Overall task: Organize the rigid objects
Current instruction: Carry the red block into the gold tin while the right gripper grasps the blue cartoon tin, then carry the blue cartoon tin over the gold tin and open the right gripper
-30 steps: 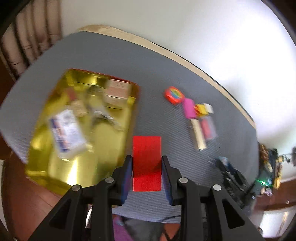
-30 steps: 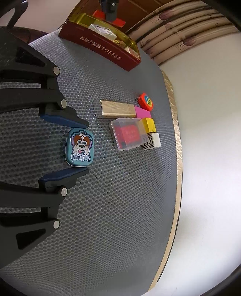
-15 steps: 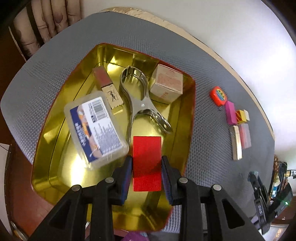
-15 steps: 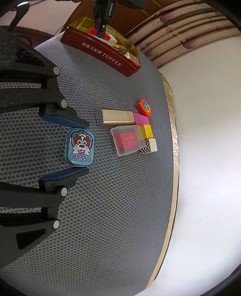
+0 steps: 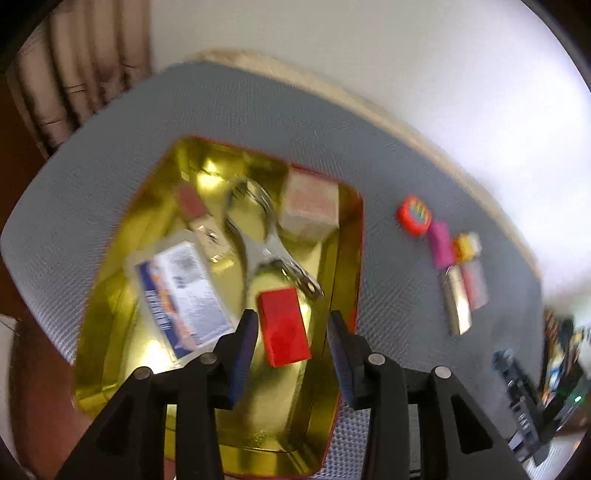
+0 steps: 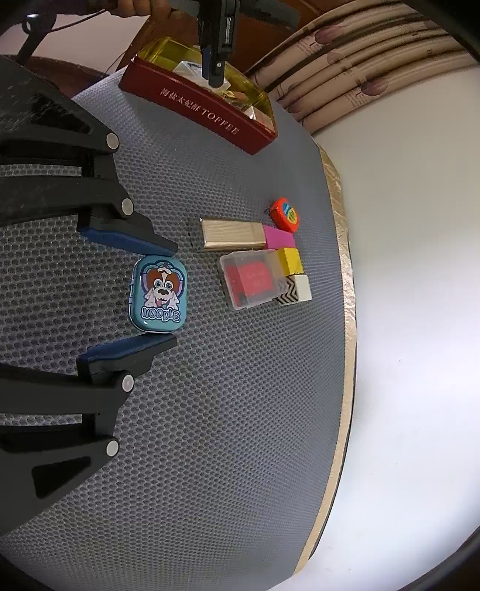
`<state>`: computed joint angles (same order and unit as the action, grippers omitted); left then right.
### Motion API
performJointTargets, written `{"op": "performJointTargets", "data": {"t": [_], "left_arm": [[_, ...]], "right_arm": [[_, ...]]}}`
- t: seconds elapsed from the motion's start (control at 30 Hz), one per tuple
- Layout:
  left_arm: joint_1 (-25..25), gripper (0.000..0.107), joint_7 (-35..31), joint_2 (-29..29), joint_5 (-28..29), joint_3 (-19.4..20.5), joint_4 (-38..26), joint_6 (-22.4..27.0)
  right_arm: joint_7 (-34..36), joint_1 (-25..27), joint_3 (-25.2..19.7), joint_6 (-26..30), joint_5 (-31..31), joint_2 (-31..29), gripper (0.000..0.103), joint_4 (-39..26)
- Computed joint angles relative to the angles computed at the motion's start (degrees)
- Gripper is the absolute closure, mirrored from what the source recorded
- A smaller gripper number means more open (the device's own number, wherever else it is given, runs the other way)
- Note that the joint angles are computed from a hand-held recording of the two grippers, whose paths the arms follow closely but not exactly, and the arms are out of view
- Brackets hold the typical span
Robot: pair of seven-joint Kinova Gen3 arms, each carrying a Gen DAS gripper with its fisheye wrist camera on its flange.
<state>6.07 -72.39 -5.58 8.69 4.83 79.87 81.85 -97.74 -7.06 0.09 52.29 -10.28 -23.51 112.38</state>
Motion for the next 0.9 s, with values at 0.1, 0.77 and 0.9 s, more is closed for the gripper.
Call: {"op": "performJointTargets", "data": {"t": [0.1,0.77,0.9], "left_arm": [[-1.37,0.068,4.24,-4.10,-3.63,-0.13,1.70,-1.00],[-9.40,0.067,4.32,-15.69,-9.57,-4.37,13.69,-1.41],[-8.94,0.067,2.52,-15.58,-7.63,-5.07,13.90,-1.59]], "right_arm": [[-0.36,-0.34,-0.57,0.47,-0.18,-0.43,0.063,-1.24],[1.12,-14.53,-7.82,-0.02,-13.08,21.66,0.063,-22.91],[-2.41,-16.39,-10.13,1.63,-9.24,29.08,0.063,-30.08]]}}
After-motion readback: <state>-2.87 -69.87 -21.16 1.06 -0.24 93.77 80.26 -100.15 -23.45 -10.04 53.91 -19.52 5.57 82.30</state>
